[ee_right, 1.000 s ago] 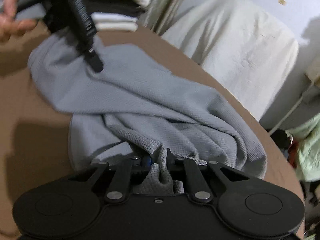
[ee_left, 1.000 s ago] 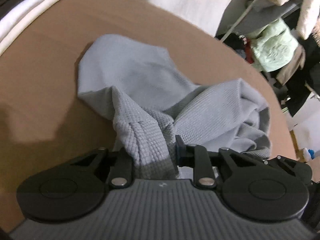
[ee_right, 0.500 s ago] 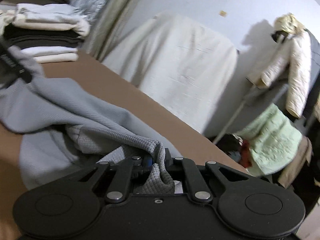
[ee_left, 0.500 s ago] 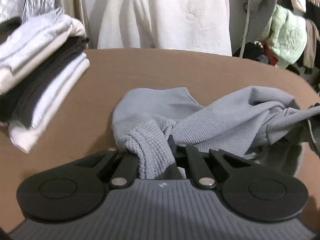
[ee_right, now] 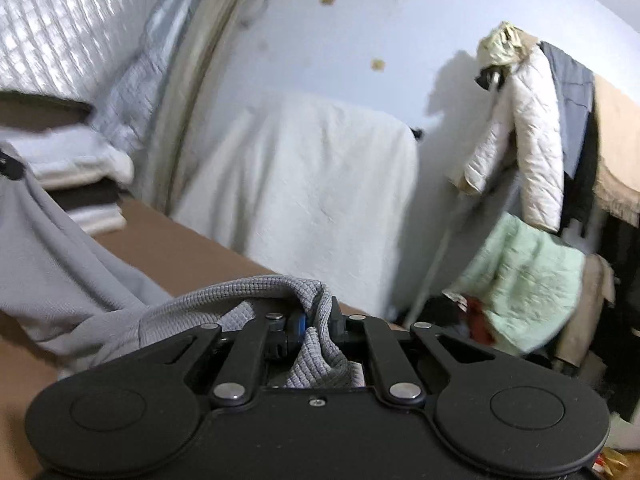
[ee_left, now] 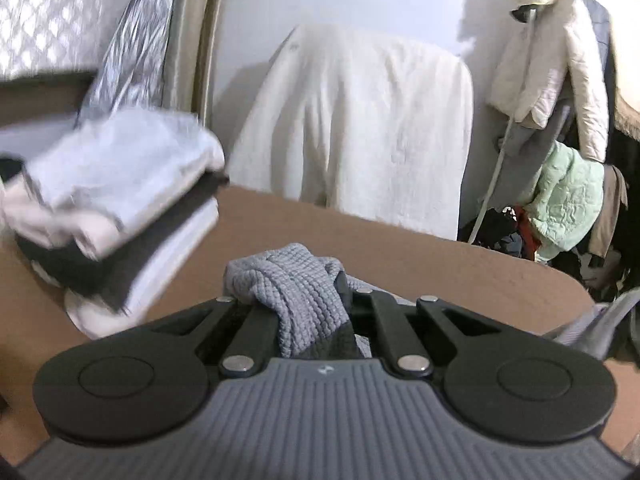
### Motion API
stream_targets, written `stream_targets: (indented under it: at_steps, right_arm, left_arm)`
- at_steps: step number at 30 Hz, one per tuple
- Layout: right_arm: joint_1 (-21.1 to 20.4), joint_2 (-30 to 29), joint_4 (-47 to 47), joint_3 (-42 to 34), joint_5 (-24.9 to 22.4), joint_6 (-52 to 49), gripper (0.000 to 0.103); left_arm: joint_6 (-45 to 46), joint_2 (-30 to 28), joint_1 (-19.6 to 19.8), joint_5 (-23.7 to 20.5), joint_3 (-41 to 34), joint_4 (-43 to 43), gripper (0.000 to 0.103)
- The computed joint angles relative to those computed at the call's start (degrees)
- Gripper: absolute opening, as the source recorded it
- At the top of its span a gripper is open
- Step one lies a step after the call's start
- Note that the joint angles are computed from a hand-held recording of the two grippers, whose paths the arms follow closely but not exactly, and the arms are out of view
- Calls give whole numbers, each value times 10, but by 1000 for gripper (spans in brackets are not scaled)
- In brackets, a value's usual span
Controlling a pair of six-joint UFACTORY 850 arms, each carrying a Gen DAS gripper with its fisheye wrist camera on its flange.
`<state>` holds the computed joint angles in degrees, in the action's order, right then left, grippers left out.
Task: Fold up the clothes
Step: 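Lift the grey shirt with both grippers and shake it out, then lay the grey shirt flat on the table and open both grippers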
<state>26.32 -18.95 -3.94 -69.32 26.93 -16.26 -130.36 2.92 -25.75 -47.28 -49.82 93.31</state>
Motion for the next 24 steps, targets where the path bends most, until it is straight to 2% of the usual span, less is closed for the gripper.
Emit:
stream_targets:
  at_steps: [4, 9, 12, 14, 17, 19, 21, 23, 24]
  right_arm:
    - [-18, 8, -79, 3, -9, 52, 9]
    - [-33, 39, -161, 24, 4, 126, 8]
    - [-47, 79, -234, 59, 15, 186, 8]
    - [-57, 110, -262, 98, 34, 208, 8]
    - [-72, 131, -331, 119, 32, 281, 7]
    - [-77, 117, -384, 100, 23, 326, 6]
    - [-77, 79, -435, 54, 12, 371, 6]
    - [-68, 25, -455, -16, -22, 387, 5]
    - [-65, -12, -452, -66, -43, 386, 5]
  left_arm:
    - [55, 16, -16, -31, 15, -15, 5]
    - [84, 61, -29, -18, 40, -62, 5]
    - [152, 99, -41, 7, 41, -164, 4]
    - [164, 134, -59, 18, 56, -188, 4]
    - [233, 137, -87, -28, 51, -211, 4]
    - [274, 128, -70, -3, 41, -226, 4]
    - [318, 98, -27, 47, 17, -244, 4]
    - [389, 40, 16, 68, -34, -238, 4]
    - [429, 3, 35, 61, -69, -227, 4]
